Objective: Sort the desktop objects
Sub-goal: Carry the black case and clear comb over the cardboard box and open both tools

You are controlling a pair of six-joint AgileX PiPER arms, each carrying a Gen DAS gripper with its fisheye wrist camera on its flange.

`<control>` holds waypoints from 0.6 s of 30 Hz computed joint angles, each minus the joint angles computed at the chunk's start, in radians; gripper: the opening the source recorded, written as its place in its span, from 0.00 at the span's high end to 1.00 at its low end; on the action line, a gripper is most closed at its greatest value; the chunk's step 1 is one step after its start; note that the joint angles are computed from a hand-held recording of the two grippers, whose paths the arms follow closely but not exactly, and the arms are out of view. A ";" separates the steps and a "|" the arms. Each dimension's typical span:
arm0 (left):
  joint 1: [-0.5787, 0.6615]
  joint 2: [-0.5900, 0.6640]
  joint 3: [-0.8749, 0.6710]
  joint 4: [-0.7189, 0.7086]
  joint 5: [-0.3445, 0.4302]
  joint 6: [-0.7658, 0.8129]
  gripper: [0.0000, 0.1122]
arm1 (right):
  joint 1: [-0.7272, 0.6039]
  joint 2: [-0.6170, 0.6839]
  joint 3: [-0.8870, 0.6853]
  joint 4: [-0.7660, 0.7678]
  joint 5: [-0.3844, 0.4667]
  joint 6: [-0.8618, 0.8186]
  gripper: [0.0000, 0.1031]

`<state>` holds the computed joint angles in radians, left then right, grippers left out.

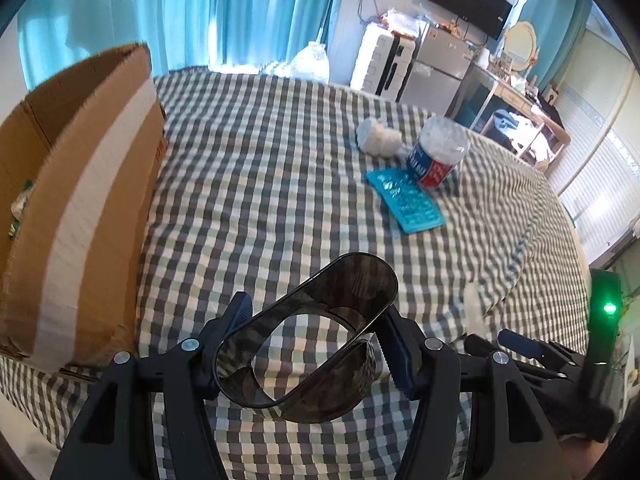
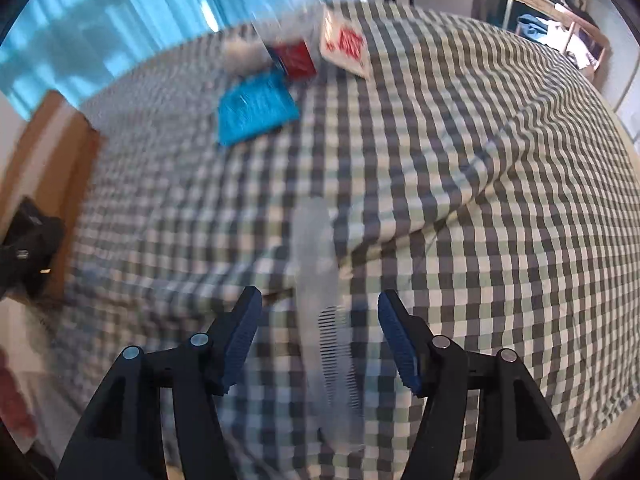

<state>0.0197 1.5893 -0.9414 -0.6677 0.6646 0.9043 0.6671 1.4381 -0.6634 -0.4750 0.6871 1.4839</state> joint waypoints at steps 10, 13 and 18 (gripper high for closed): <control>-0.003 0.015 0.000 -0.006 -0.011 0.003 0.44 | 0.076 0.101 -0.097 -0.043 0.102 -0.021 0.75; 0.005 -0.012 0.003 -0.019 0.000 0.015 0.44 | 0.141 0.058 -0.128 -0.082 0.193 0.014 0.75; 0.039 -0.089 -0.016 -0.046 0.067 0.031 0.44 | 0.220 -0.029 -0.213 -0.124 0.302 0.056 0.75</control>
<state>0.0589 1.5002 -0.9579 -0.7134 0.7318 0.9356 0.8876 1.4090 -0.8767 -0.5986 0.9886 1.5401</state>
